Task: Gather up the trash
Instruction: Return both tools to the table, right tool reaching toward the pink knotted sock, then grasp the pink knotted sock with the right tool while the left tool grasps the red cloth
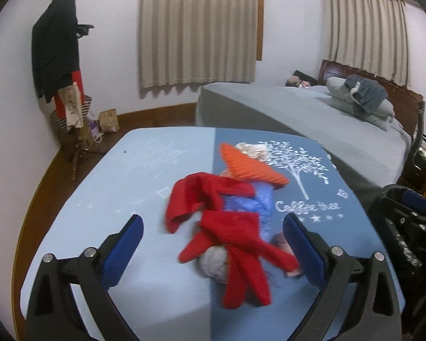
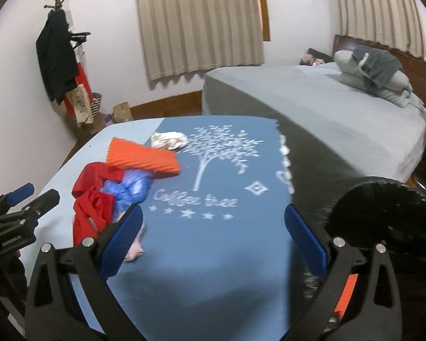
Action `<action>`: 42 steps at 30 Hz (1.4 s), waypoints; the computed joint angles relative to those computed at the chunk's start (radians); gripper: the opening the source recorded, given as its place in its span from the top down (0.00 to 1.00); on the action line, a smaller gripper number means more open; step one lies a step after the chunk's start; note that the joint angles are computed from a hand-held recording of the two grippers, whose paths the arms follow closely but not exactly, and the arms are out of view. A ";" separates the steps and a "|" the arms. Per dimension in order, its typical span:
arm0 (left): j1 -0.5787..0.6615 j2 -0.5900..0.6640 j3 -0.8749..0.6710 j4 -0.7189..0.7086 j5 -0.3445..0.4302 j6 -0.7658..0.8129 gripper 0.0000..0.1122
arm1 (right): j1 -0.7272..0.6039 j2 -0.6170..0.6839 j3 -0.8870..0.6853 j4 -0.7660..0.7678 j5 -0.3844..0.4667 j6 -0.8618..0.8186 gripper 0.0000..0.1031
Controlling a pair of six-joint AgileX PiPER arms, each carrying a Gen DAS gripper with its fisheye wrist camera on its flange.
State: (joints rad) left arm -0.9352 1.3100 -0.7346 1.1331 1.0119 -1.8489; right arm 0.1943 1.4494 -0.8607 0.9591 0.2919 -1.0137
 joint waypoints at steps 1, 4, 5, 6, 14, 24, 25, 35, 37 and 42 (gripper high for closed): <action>0.005 -0.006 0.010 -0.001 -0.001 -0.001 0.14 | 0.026 0.015 -0.004 0.000 -0.012 0.008 0.06; 0.035 -0.025 0.039 -0.001 -0.024 0.006 0.14 | 0.090 0.057 -0.021 -0.031 -0.042 0.060 0.06; 0.041 -0.030 0.048 -0.001 -0.027 0.007 0.14 | 0.110 0.071 -0.026 -0.033 -0.051 0.069 0.06; 0.050 -0.034 0.055 -0.002 -0.033 0.011 0.14 | 0.128 0.085 -0.033 -0.040 -0.058 0.079 0.06; 0.110 -0.061 0.105 -0.002 -0.078 0.011 0.14 | 0.232 0.180 -0.082 -0.223 -0.086 0.275 0.22; 0.149 -0.070 0.129 -0.003 -0.110 0.002 0.14 | 0.267 0.255 -0.128 -0.241 -0.016 0.290 0.44; 0.150 -0.067 0.128 -0.003 -0.111 0.001 0.14 | 0.271 0.257 -0.128 -0.231 -0.011 0.276 0.46; 0.135 -0.039 0.103 0.002 -0.125 -0.001 0.14 | 0.237 0.236 -0.134 -0.093 0.089 0.118 0.73; 0.133 -0.025 0.092 0.007 -0.134 -0.001 0.15 | 0.223 0.221 -0.128 -0.096 0.082 0.116 0.73; 0.142 0.022 0.059 0.022 -0.178 -0.001 0.21 | 0.174 0.208 -0.134 -0.116 0.084 0.143 0.73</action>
State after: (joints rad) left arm -0.7930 1.3317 -0.6759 1.1548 0.8344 -1.8495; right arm 0.3678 1.6578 -0.9942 0.8427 0.3756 -0.8710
